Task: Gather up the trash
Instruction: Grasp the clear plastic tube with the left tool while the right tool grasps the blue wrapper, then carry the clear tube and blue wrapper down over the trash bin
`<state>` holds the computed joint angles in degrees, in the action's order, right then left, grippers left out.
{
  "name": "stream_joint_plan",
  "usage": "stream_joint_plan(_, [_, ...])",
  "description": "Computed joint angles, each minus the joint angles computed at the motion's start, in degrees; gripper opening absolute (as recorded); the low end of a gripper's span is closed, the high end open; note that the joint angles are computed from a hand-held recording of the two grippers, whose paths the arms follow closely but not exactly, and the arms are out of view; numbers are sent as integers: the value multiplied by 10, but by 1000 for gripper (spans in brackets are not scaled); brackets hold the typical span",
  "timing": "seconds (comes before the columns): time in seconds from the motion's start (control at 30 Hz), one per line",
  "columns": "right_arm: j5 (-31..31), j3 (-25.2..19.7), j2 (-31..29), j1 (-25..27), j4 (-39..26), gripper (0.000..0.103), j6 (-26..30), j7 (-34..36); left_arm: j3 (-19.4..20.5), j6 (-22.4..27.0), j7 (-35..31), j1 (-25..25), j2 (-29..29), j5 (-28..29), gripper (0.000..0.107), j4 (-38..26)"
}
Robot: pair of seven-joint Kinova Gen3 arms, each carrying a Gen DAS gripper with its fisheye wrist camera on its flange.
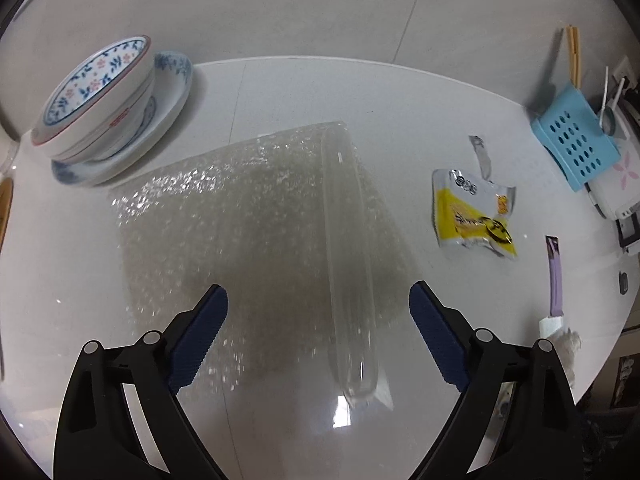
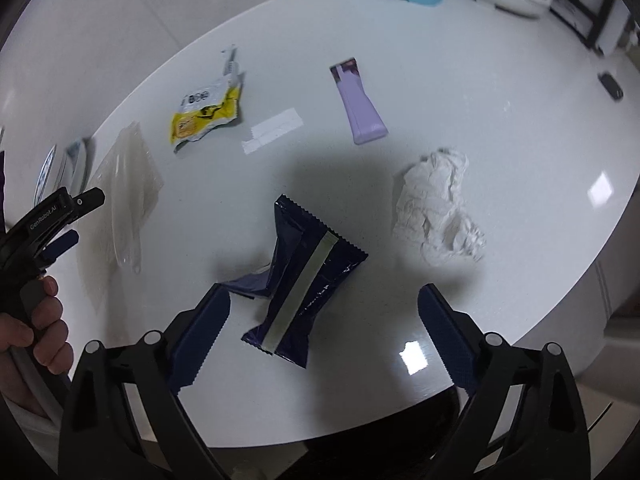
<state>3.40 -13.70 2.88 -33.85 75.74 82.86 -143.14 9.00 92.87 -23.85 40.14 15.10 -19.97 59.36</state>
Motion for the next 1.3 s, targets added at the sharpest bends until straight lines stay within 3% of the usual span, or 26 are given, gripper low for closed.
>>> stream_joint_plan(0.23, [-7,4,26,-7,-12,77,7,-23,-10,2,-39,-27,29,29,83,-13])
stream_joint_plan(0.37, [-29,10,36,-4,-10,67,6,-23,-15,10,-48,-34,38,45,74,-18])
stream_joint_plan(0.5, [-41,13,48,-5,-12,59,9,-19,-17,23,-58,-32,46,49,60,-31])
stream_joint_plan(0.6, [-37,14,53,-11,-20,54,17,-24,-18,30,-68,-34,52,58,43,-41])
stream_joint_plan(0.73, [-33,16,60,-18,-32,38,32,-29,-20,41,-72,-30,60,66,27,-58])
stream_joint_plan(0.97, [-37,15,53,-19,-25,27,22,-18,-23,44,-69,-18,51,59,25,-56])
stream_joint_plan(1.3, [-52,11,25,-3,-1,25,14,15,-13,56,-54,3,28,36,25,-48])
